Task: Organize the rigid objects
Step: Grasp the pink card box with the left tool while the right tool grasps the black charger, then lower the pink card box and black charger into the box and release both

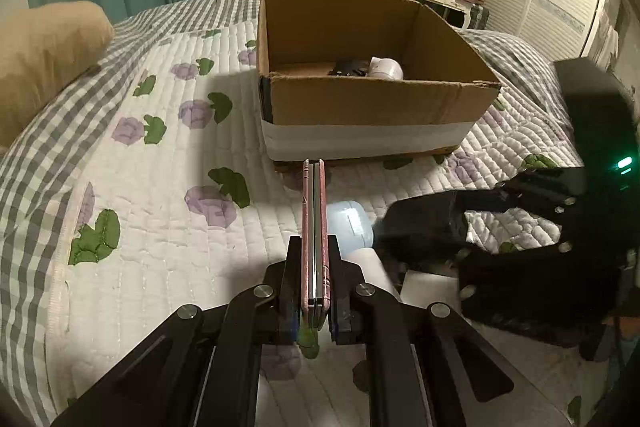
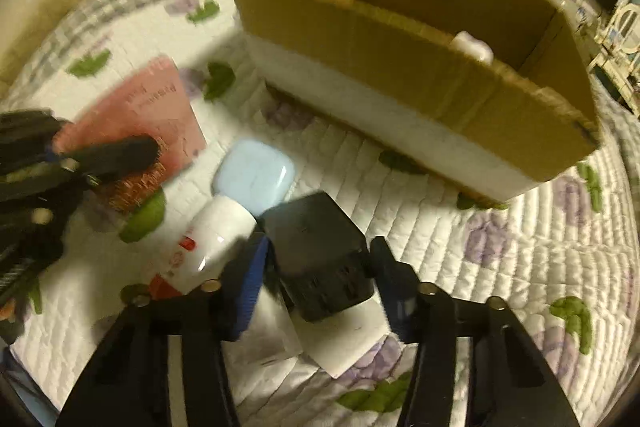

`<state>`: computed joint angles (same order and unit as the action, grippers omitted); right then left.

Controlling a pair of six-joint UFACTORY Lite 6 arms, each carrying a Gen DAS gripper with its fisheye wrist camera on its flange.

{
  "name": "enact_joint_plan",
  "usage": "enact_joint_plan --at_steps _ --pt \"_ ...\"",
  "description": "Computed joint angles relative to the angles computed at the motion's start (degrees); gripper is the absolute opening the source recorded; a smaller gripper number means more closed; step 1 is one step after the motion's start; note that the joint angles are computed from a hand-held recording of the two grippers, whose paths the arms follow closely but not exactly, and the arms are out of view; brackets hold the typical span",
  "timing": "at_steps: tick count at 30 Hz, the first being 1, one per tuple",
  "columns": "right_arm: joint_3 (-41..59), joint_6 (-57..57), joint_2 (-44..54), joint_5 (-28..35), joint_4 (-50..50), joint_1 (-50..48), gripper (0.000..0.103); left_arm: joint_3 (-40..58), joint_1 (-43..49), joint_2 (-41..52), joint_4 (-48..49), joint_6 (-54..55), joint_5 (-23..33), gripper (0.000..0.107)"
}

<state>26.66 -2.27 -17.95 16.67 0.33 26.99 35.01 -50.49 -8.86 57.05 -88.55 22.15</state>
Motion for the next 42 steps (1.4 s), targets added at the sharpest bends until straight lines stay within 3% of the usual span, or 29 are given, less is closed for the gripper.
enact_joint_plan --at_steps 4,10,15,21,27,36,42 --pt "-2.4 5.2 -9.7 1.6 -3.4 0.0 0.045 1.0 -0.9 -0.8 -0.5 0.9 1.6 0.010" --pt "1.4 5.9 -22.0 10.7 -5.2 -0.7 0.044 5.8 -1.0 -2.5 -4.7 7.3 4.6 0.010" --pt "11.8 8.9 -20.7 13.1 -9.3 -0.9 0.044 16.1 1.3 -1.7 -9.5 18.1 6.9 0.010" --pt "28.7 5.1 -10.8 13.1 -9.4 -6.7 0.044 37.5 5.4 10.7 -11.4 29.3 11.2 0.010" --pt "40.3 5.0 3.7 9.4 -10.0 -11.6 0.044 55.8 11.0 27.5 -20.1 42.5 10.5 0.010" --pt "44.6 -4.9 19.4 3.2 0.3 -18.2 0.044 68.2 15.6 47.7 -31.0 54.7 8.6 0.010" --pt "43.7 -9.1 24.2 -0.5 3.4 -20.1 0.044 72.1 16.5 53.7 -32.2 56.4 8.5 0.011"
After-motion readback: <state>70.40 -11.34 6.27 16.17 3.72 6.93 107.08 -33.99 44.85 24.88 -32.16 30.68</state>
